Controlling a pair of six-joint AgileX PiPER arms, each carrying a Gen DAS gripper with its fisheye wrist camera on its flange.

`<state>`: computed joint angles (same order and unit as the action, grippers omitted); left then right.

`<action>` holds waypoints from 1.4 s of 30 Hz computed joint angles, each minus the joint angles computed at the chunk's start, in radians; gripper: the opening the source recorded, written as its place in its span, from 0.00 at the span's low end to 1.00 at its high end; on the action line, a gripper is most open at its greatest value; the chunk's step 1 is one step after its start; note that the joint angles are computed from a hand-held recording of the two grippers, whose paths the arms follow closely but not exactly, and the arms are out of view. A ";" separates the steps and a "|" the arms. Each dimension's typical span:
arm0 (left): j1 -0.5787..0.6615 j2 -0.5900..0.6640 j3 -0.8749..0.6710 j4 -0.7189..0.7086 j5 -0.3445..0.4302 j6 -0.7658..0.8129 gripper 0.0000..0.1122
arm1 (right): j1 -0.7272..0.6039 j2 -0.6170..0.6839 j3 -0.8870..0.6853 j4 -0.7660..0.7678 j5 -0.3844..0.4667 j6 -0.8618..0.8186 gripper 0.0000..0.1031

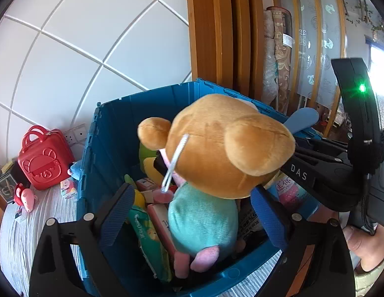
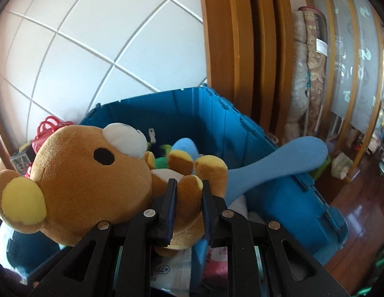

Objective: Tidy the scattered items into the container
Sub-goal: 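Open both grippers to drop the brown bear into the crate, then withdraw both tools from the crate back toward the bed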

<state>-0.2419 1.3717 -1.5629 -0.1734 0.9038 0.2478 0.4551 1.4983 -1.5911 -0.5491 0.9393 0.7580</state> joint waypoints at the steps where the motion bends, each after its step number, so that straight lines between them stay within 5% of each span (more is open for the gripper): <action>1: 0.012 -0.008 0.003 -0.008 0.001 0.002 0.85 | 0.004 -0.010 0.014 -0.012 0.004 0.013 0.21; 6: 0.059 -0.043 0.027 -0.010 -0.003 -0.015 0.85 | 0.039 -0.059 0.067 -0.079 0.042 0.082 0.32; 16: 0.159 -0.124 0.086 -0.089 0.002 0.026 0.85 | 0.208 -0.176 0.148 -0.253 0.135 0.235 0.98; 29: 0.354 -0.220 0.135 -0.189 0.024 0.127 0.85 | 0.483 -0.179 0.070 -0.445 0.200 0.317 0.99; 37: 0.734 -0.223 0.164 -0.421 0.100 0.383 0.85 | 0.565 -0.014 -0.094 -0.424 0.119 0.260 0.99; 42: 0.993 -0.136 0.121 -0.594 0.193 0.567 0.85 | 0.625 0.174 -0.317 -0.386 0.140 0.178 0.99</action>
